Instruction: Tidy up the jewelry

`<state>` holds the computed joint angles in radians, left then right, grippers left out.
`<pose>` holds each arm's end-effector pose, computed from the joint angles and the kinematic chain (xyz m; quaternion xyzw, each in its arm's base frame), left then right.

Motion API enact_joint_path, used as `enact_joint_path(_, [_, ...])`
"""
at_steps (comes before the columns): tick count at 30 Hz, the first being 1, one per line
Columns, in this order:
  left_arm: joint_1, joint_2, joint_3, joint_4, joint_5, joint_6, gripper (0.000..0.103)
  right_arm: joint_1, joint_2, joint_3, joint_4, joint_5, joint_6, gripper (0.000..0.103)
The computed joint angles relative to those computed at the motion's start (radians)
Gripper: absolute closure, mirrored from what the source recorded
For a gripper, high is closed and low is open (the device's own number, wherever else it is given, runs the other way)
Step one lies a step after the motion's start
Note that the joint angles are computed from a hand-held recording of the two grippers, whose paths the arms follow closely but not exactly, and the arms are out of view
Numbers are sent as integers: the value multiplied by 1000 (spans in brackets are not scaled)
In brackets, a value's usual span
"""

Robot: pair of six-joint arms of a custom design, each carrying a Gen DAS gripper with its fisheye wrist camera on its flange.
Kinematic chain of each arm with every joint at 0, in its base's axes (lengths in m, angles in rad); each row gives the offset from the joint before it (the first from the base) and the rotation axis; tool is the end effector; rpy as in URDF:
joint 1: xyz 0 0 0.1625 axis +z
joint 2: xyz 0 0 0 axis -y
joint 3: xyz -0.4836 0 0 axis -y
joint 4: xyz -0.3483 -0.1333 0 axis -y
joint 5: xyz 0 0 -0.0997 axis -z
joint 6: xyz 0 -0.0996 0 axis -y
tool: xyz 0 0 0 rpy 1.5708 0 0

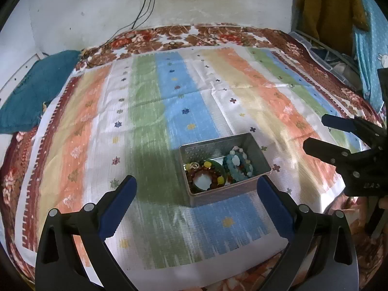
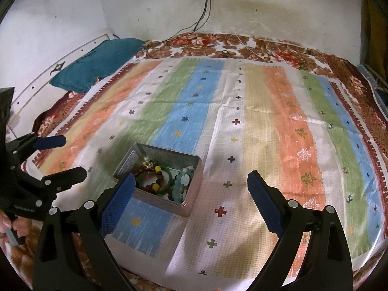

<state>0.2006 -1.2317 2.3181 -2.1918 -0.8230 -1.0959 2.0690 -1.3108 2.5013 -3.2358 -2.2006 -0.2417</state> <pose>-0.3317 -0.2726 0.2003 0.2073 0.8858 -0.2642 0.3203 0.2467 -0.2973 0.2804 0.2663 -0.8880 0.2601 0.2700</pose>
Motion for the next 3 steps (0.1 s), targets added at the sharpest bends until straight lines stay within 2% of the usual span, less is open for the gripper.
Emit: enact_joint_path(3, [3, 6, -4, 2, -4, 8, 6, -3, 0, 0, 5, 1, 3, 9])
